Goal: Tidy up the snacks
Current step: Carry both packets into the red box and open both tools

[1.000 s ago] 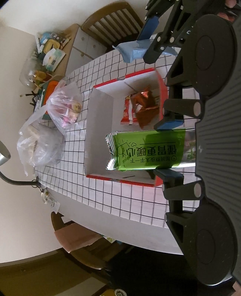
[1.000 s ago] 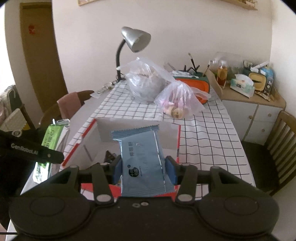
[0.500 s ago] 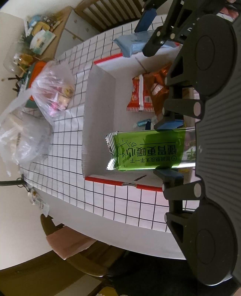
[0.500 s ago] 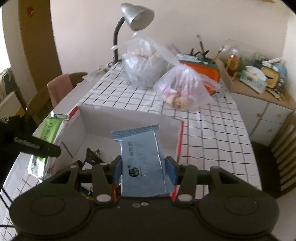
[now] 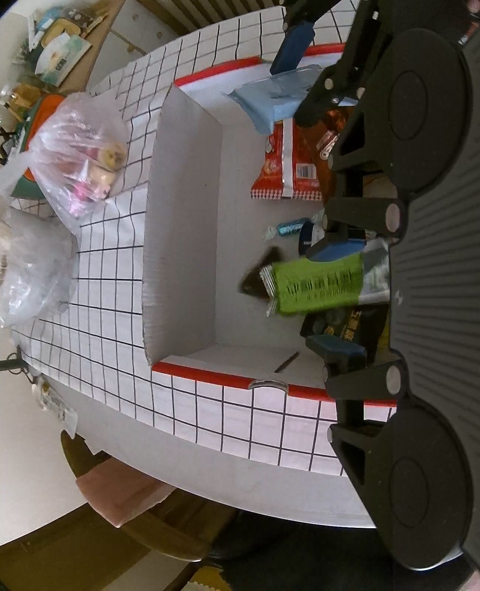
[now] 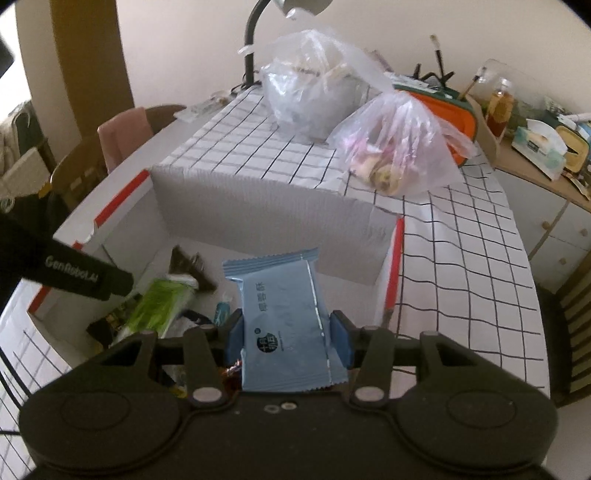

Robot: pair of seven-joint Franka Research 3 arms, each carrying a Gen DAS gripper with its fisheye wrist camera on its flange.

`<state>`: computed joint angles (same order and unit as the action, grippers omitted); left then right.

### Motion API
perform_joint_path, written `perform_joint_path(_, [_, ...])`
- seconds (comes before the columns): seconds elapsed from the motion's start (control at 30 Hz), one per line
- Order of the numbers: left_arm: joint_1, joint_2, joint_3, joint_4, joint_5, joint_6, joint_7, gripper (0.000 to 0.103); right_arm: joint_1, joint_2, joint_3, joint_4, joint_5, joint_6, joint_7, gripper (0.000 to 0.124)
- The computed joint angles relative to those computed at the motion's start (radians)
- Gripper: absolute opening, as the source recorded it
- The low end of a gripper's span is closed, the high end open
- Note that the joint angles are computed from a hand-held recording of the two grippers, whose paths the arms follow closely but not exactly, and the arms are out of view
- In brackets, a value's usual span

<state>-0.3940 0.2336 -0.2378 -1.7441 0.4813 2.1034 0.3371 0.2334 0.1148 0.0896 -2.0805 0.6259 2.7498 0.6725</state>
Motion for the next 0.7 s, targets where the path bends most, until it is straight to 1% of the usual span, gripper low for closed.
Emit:
perform_joint_path(0.17, [-0.004, 0.030, 0.001, 0.028, -0.011, -0.027, 0.009, 0.043, 0.002, 0.022, -0.002, 0.012, -0.034, -0.015, 0.009, 0.049])
perform_joint_path(0.3, [-0.008, 0.036, 0.003, 0.027, -0.013, -0.022, 0.004, 0.043, 0.000, 0.035, 0.000, 0.020, -0.045, -0.010, 0.010, 0.050])
perform_joint_path(0.4, [-0.010, 0.028, 0.003, 0.015, -0.013, -0.016, -0.009, 0.043, -0.008, 0.042, 0.004, 0.029, -0.033, -0.022, -0.002, 0.051])
perform_joint_path(0.47, [-0.011, 0.019, 0.002, 0.003, -0.014, -0.008, -0.021, 0.043, -0.011, 0.044, 0.005, 0.033, -0.027, -0.031, -0.008, 0.054])
perform_joint_path(0.63, [-0.013, -0.014, -0.003, -0.032, -0.004, 0.007, -0.051, 0.043, -0.015, 0.033, 0.007, 0.029, -0.003, -0.037, -0.014, 0.056])
perform_joint_path(0.7, [-0.015, -0.027, -0.007, -0.043, 0.005, 0.009, -0.057, 0.043, -0.017, 0.020, 0.008, 0.020, 0.015, -0.036, -0.028, 0.062])
